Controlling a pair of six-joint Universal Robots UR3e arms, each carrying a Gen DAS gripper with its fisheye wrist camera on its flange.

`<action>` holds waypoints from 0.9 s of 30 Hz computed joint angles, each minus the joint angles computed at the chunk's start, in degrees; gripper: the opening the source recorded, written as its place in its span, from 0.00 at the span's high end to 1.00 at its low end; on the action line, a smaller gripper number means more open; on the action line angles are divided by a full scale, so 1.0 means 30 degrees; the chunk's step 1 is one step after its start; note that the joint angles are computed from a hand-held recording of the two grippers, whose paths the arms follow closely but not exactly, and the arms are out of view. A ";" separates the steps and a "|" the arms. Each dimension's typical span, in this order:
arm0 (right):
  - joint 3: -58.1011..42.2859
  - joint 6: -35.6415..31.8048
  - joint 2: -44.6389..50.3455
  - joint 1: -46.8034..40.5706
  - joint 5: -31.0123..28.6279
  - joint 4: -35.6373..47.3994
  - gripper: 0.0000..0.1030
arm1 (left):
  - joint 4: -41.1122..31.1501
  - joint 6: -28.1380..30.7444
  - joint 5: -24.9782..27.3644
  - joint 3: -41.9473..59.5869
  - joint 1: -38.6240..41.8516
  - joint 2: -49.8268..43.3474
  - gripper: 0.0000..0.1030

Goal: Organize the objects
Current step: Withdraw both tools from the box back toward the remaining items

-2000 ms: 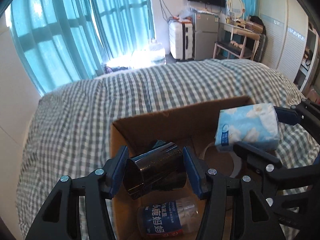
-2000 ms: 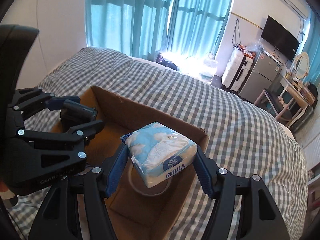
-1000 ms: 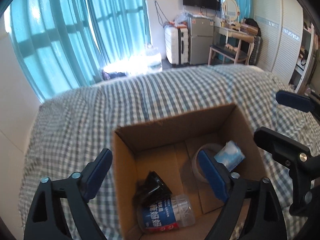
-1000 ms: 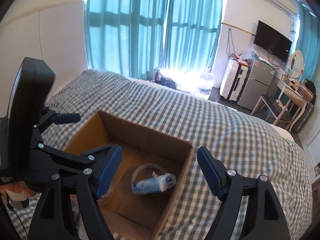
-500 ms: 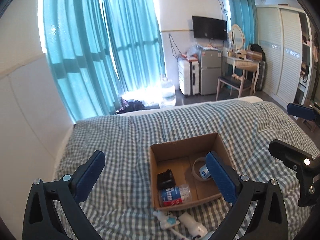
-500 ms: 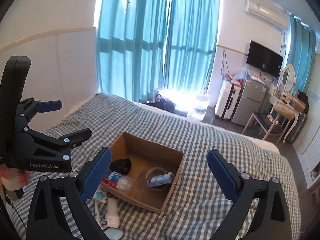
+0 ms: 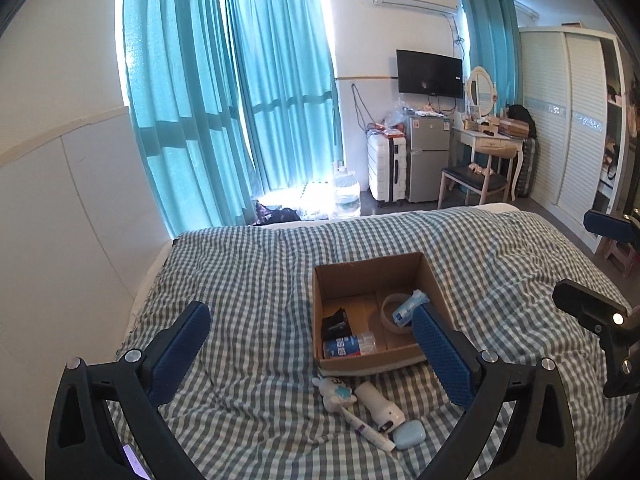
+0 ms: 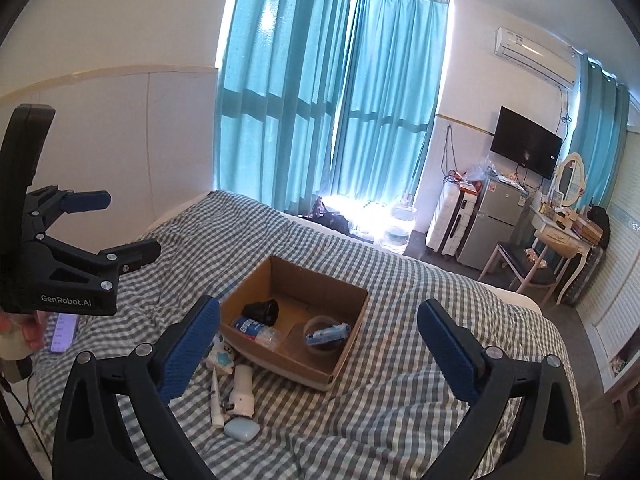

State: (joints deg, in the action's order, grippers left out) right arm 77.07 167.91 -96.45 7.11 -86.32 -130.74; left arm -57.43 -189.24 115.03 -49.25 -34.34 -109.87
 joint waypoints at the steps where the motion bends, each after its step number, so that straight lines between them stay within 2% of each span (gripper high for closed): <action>1: 0.0607 -0.0090 -0.0358 0.0176 -0.0208 -0.0182 0.04 | 0.0455 -0.0116 0.0021 -0.0986 -0.0145 0.0494 0.00; 6: 0.3125 -0.0211 -0.1372 0.0379 -0.0363 -0.1042 0.04 | 0.2250 -0.1228 0.0128 -0.4994 -0.0551 0.2035 0.00; 9: 0.4655 -0.0004 -0.1517 0.0217 0.0089 -0.1676 0.04 | 0.2929 -0.2137 0.0476 -0.6510 -0.0818 0.2194 0.00; 13: 0.6304 0.0270 -0.1047 -0.0032 0.0821 -0.2744 0.04 | 0.4464 -0.2670 0.0091 -0.9067 -0.0378 0.2364 0.00; 18: 0.7318 0.0080 0.0798 -0.0045 0.1331 -0.3948 0.04 | 0.5910 -0.3280 -0.0966 -1.1489 0.0490 0.1747 0.00; 24: 0.7877 0.0464 0.3927 0.0470 0.1428 -0.5553 0.04 | 0.7258 -0.3658 -0.1290 -1.3095 0.0992 -0.0013 0.00; 27: 0.7920 0.0525 0.5456 0.0496 0.1719 -0.5614 0.04 | 0.7187 -0.3524 -0.1384 -1.3376 0.1162 -0.0611 0.00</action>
